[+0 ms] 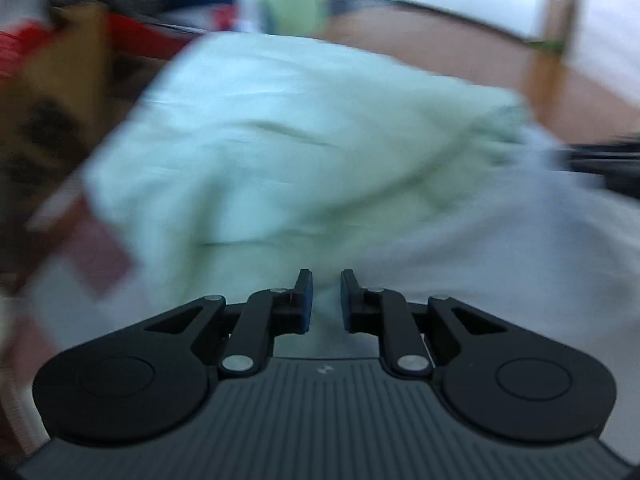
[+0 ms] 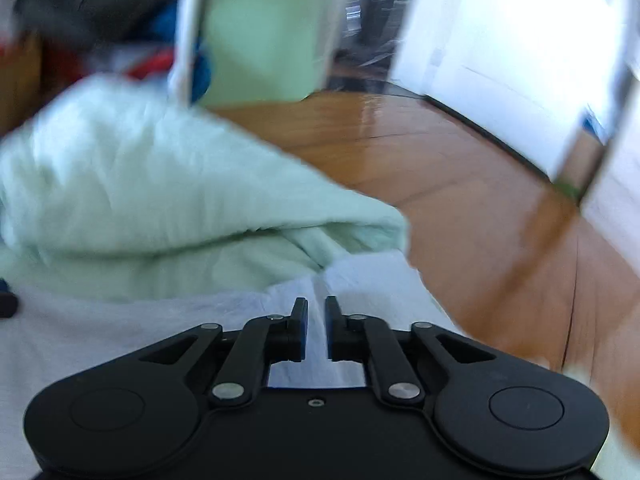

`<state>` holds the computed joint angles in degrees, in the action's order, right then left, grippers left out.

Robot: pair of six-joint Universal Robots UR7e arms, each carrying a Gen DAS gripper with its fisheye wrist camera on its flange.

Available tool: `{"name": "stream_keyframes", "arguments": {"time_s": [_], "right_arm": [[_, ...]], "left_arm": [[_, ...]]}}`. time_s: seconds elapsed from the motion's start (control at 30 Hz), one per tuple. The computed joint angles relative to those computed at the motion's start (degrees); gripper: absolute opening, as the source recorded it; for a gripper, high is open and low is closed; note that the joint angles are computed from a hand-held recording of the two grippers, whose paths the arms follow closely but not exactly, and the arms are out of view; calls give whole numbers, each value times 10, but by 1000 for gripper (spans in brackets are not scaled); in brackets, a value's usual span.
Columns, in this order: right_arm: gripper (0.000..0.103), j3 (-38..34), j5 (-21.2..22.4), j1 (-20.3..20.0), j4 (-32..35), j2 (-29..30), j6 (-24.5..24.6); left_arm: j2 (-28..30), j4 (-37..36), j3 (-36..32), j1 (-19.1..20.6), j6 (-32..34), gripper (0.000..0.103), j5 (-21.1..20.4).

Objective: Fold clothes
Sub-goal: 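Release both grippers and lay the sweatshirt flat on the duvet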

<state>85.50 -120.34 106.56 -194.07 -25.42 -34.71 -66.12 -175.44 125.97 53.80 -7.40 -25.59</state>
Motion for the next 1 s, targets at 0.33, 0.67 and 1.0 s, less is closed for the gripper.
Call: {"name": "stream_keyframes", "arguments": {"time_s": [0.33, 0.67, 1.0], "right_arm": [[52, 374, -165, 28, 138, -327, 367], [52, 509, -237, -3, 268, -490, 551], [59, 562, -209, -36, 311, -588, 583]], "left_arm": [[-57, 197, 5, -111, -108, 51, -145], [73, 259, -45, -156, -128, 55, -348], [115, 325, -56, -185, -185, 60, -374]]}}
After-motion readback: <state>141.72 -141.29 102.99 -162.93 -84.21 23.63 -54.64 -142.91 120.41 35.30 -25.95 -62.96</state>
